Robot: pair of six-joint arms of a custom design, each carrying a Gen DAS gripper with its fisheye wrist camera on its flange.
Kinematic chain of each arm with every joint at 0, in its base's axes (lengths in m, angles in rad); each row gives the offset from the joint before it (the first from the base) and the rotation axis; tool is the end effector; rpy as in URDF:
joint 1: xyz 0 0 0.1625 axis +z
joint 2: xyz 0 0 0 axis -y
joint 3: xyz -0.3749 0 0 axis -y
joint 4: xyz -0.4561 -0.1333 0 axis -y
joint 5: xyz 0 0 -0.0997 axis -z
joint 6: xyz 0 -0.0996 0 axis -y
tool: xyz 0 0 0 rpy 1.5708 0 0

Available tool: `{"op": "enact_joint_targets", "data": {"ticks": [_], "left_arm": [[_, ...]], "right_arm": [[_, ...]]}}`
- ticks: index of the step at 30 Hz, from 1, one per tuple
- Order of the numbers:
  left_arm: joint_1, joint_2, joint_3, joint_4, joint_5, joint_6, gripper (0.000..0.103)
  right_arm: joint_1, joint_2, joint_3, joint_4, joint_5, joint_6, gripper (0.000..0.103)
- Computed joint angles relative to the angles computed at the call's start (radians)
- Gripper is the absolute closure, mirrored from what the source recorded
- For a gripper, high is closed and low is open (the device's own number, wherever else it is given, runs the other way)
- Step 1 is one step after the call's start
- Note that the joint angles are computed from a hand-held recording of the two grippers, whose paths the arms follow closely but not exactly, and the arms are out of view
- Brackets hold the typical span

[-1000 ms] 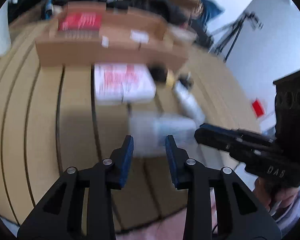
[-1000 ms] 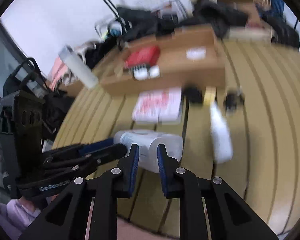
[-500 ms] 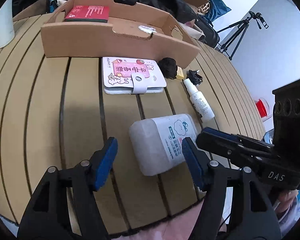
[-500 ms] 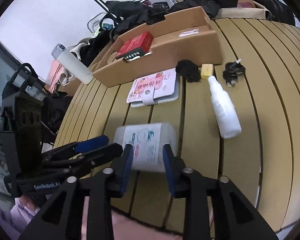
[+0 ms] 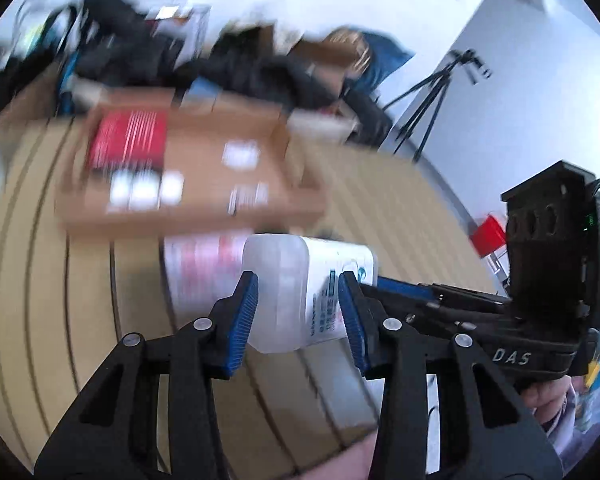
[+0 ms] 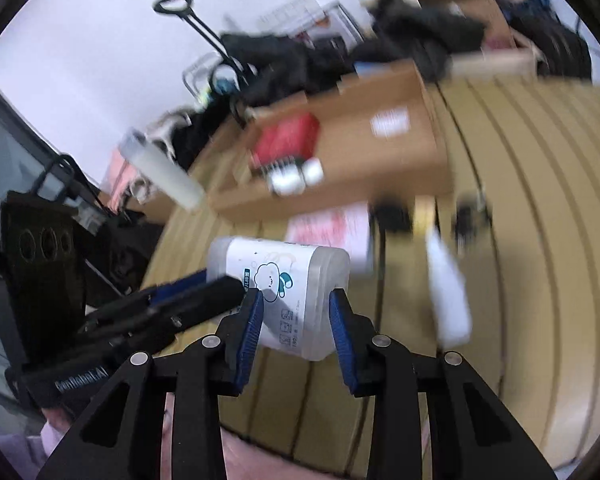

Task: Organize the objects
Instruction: 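Place the white tub in the tray and open the left gripper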

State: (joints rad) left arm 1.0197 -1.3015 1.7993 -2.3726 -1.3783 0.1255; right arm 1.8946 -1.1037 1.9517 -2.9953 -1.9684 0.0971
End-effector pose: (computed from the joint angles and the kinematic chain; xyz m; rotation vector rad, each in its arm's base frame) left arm -0.1974 -0.6121 0.2427 0.9463 2.8223 -0.5063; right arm 0.2820 -0.5426 0.1325 0.1471 -2.7364 0.9083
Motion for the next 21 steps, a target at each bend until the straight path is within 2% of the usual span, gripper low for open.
{"op": "enact_joint_targets", "data": {"ticks": [3,6,10,13,17,19,21], "left_arm": [[-0.014,0.157,-0.212,0.047,0.036,-0.007,0.067],[-0.011,0.307,-0.395,0.058,0.089,0.037,0.067],[0.051,0.5,-0.637,0.132,0.094,-0.003,0.069],[0.084,0.608,-0.747,0.116,0.135,0.007,0.069],[0.131,0.752,-0.929,0.208,0.191,-0.017,0.066],[0.144,0.766,-0.956,0.247,0.183,-0.013,0.065],[0.149,0.726,-0.904,0.196,0.147,0.047,0.058]], "right_arm": [[0.005,0.055,-0.146,0.052,-0.027,-0.063,0.066],[-0.022,0.139,-0.31,0.116,-0.018,-0.074,0.066],[-0.07,0.264,-0.519,0.226,-0.024,-0.063,0.066],[-0.108,0.385,-0.686,0.324,-0.041,-0.055,0.066],[-0.141,0.584,-0.948,0.496,-0.106,-0.055,0.066],[-0.149,0.663,-1.057,0.588,-0.135,-0.048,0.065],[-0.149,0.683,-1.077,0.57,-0.14,-0.095,0.065]]}}
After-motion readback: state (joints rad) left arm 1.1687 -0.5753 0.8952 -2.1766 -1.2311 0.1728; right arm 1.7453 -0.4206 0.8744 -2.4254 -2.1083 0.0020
